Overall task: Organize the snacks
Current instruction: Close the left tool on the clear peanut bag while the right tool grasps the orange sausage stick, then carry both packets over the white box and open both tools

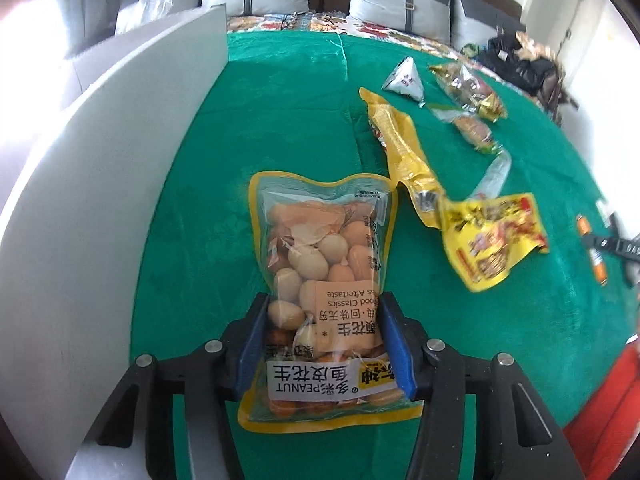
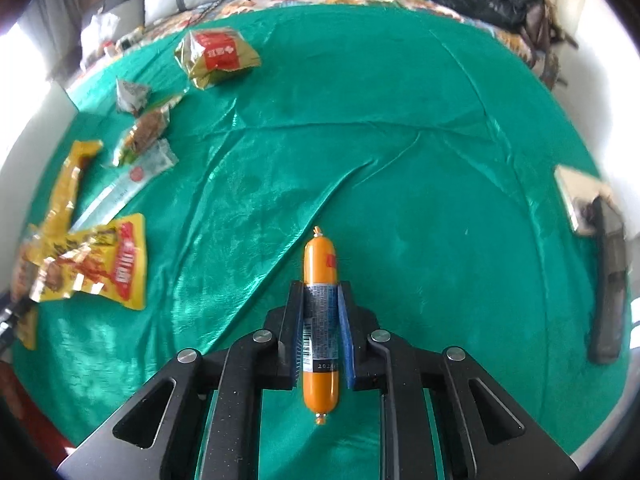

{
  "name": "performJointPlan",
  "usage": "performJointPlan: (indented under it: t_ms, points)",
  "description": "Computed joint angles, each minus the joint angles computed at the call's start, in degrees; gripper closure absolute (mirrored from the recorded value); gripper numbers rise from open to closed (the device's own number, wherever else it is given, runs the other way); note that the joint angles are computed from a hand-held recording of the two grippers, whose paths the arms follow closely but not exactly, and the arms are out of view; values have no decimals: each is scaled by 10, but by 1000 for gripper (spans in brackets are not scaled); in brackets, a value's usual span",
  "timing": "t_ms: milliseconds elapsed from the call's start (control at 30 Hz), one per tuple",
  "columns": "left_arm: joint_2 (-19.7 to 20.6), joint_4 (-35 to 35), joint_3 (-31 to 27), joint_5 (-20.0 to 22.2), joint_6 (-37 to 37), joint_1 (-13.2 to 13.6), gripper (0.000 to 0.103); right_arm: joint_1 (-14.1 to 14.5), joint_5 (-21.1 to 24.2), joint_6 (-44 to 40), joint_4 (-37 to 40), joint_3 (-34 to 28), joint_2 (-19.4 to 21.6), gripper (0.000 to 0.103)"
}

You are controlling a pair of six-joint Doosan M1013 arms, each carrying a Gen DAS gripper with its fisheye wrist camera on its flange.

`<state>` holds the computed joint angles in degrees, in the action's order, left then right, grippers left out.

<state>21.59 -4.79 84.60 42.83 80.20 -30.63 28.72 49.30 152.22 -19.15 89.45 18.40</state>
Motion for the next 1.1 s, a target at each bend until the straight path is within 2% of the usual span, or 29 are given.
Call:
performJointPlan:
  t_ms: [100,167,200,367,533,700,833,933,1000,1100]
  points:
    - [-11,-63,5,-11,39,9,50,-9,-138,67,43,65,-45,87]
    - [-17,-93,8,-18,63,10,50,-9,-208,108,52,96,-65,86]
    - [-19,-104,7,-19,72,11,50,-8,-234,118,60,106,-71,86]
    - [-31,-152,9,-31,107,15,50,-3,-308,110,107,112,-77,86]
    - [-50,-200,18,-40,132,28,50,4,-333,35,184,83,-65,86]
    - [-71,-222,29,-55,137,42,50,15,-355,-140,341,52,-46,86]
    - [-84,-260,35,-59,146,62,50,30,-324,-222,401,6,-22,86]
    - [-100,-284,43,-71,145,91,50,41,-303,-305,480,-37,7,86]
    - [-108,-257,44,-80,122,109,50,48,-287,-362,535,-74,30,86]
    - [-112,-182,42,-86,60,134,50,59,-253,-434,592,-151,76,86]
